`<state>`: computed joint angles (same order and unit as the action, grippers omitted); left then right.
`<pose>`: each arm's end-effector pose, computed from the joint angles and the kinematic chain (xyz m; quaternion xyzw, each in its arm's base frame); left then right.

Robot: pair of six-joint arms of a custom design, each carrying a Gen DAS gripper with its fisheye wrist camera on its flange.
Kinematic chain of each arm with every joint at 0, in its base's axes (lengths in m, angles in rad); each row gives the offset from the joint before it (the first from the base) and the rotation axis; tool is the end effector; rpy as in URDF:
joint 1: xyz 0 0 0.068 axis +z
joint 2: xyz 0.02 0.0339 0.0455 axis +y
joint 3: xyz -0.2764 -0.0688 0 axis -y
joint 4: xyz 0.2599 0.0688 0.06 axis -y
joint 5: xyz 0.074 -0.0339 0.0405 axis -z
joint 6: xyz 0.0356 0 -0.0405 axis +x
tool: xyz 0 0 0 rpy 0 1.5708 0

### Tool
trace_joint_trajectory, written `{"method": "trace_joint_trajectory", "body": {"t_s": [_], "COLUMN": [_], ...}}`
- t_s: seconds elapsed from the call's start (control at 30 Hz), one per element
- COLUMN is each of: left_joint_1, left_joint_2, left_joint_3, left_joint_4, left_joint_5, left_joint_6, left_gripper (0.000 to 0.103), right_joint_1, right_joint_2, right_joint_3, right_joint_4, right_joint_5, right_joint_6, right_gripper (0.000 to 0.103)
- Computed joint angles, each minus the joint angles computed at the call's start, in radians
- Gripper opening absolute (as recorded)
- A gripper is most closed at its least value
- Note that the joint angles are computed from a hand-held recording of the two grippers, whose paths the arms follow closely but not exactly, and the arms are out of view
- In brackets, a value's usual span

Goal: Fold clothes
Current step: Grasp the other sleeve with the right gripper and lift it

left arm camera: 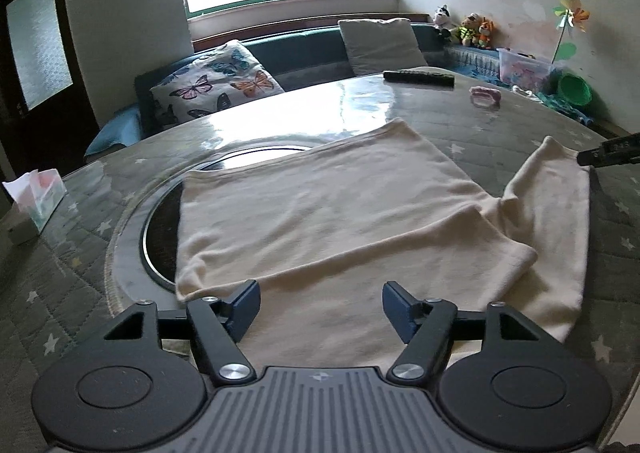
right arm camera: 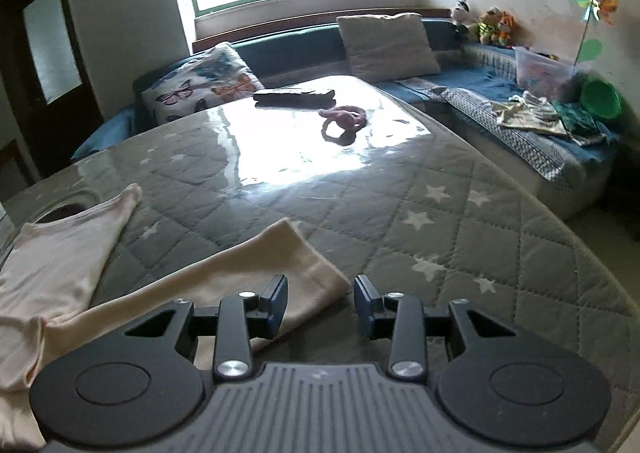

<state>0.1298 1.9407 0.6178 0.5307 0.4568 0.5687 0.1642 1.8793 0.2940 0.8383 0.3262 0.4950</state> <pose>0.3156 0.0254 0.0585 0.2800 0.8608 -0.0703 0.4190 0.2378 0.0278 0.0429 0.2130 0.8812 -0.0129 0.4219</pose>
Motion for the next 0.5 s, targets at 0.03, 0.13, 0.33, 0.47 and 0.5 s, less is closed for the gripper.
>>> {"method": "trace_joint_trajectory", "body": {"t_s": [0.03, 0.13, 0.33, 0.47, 0.5], "left_joint_1": [-0.006, -0.023, -0.049, -0.049, -0.046], "left_joint_2": [-0.002, -0.004, 0.005, 0.022, 0.025], "left_joint_3": [-0.003, -0.013, -0.021, -0.015, -0.015], "left_joint_4": [-0.001, 0.008, 0.026, 0.029, 0.032], "left_joint_5": [-0.002, -0.008, -0.021, -0.032, -0.032], "left_joint_6": [0.000, -0.001, -0.009, -0.015, -0.016], "left_gripper": [0.073, 0.079, 0.098, 0.103, 0.103], "right_joint_1": [-0.007, 0.001, 0.020, 0.061, 0.075], "right_joint_2": [0.018, 0.046, 0.011, -0.090, -0.122], "right_joint_3": [0.007, 0.011, -0.015, -0.050, -0.057], "right_joint_4": [0.012, 0.046, 0.066, 0.046, 0.034], "right_joint_5": [-0.002, 0.001, -0.011, 0.006, 0.009], "right_joint_6": [0.002, 0.003, 0.017, 0.013, 0.012], "right_gripper": [0.037, 0.034, 0.008, 0.005, 0.005]}}
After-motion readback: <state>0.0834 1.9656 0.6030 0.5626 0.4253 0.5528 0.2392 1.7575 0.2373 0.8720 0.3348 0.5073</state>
